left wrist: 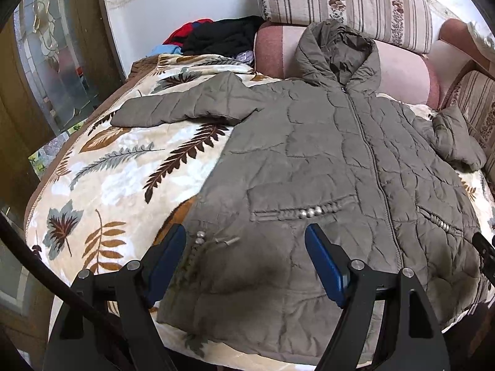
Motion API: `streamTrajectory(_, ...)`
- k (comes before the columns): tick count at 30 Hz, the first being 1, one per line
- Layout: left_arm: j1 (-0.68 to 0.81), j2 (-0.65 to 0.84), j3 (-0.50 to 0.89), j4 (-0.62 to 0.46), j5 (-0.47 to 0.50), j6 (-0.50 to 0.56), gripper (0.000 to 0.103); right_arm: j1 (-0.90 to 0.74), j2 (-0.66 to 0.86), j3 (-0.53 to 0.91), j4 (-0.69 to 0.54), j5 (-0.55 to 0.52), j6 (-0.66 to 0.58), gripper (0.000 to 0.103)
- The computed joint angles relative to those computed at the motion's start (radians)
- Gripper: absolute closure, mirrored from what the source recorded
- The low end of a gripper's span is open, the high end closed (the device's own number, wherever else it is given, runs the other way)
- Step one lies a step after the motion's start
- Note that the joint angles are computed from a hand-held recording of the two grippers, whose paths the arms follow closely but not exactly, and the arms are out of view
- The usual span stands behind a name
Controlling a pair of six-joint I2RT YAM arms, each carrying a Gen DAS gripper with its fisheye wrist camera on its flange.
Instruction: Fold large clothes
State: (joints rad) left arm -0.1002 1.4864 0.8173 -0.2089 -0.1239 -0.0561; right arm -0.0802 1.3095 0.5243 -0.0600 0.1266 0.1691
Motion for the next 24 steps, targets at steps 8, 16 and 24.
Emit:
streamTrajectory(8,0.265,0.197,0.137,-0.009,0.188,0.083,0.022,-0.299,0.043,0.052,-0.047,-0.183,-0.05,0.015)
streamTrajectory(16,0.313,0.42,0.26,-0.079,0.373,0.184,0.022,-0.516,0.189,0.058,-0.05,-0.3,-0.151,0.015)
streamTrajectory(24,0.247,0.412,0.221,-0.1,0.375,0.201,0.044,-0.553,0.291,0.056,-0.049,-0.486,-0.174,0.018)
